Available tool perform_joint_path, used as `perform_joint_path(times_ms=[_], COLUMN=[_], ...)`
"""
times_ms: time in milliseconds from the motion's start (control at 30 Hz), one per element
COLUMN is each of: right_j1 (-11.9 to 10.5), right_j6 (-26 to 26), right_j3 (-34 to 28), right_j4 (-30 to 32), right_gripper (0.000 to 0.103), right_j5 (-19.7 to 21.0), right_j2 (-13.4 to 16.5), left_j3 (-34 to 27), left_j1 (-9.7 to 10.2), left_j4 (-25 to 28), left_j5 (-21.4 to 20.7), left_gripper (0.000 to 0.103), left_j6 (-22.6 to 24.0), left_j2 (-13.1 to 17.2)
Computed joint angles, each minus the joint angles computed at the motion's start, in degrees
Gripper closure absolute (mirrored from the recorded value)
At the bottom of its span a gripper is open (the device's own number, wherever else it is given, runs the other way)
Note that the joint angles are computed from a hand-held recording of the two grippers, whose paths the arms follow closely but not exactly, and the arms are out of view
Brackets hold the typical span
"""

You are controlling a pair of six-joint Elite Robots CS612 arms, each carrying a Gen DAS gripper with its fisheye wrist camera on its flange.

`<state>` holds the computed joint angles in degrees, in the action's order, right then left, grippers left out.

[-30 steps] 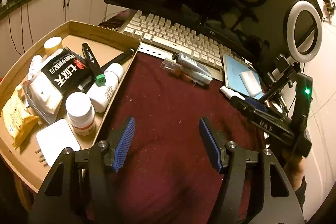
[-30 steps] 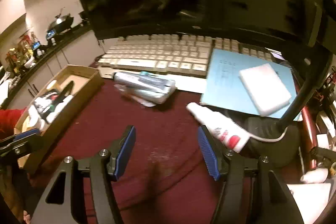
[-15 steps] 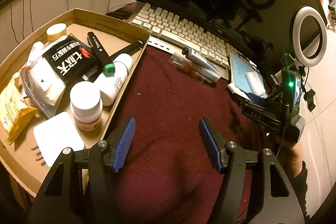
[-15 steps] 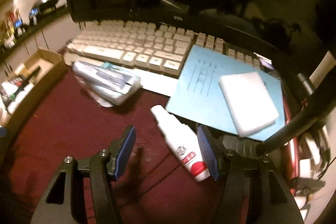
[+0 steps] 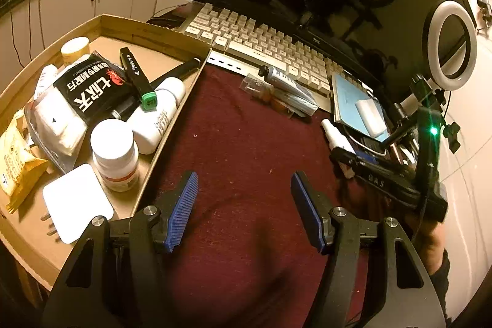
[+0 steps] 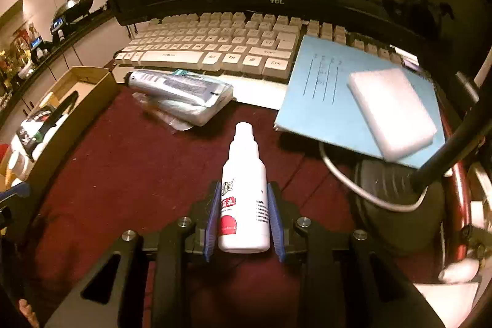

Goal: Organize objects
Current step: 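Grasp white spray bottle with red label using right gripper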

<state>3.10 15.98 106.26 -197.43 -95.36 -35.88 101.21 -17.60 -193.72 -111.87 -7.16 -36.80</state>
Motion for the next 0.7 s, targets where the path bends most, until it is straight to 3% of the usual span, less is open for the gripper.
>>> perform_joint_path(times_ms=[133,367,467,700], right_j1=[0.36,1.14,0.77,-0.93], right_j6=[2.39,3.36,4.66,6.28], right_j3=[1.28,3.27,4.02,5.22], right_j4=[-1.82,-5.16,-6.77,-10.04], right_gripper=[0.074,0.074,0.074,0.074], right_j5=[2.21,0.83,-1.08,1.51], right_j2=[-0.17,-0.38,-0.51,0.30], left_j3=[-0.41,-3.53,-4.80,-10.14], left_j1=[-0.49,-1.08,-1.77,-3.18], left_j4=[1.20,4.60,4.93,8.41], left_j5=[1.07,0.40,2.72,3.02], left_gripper=[0.039,0.040,0.040,0.039], left_j6=[1.32,5.32,6.91,12.61], left_j2=[-0.19,0.03,-0.05,0.99])
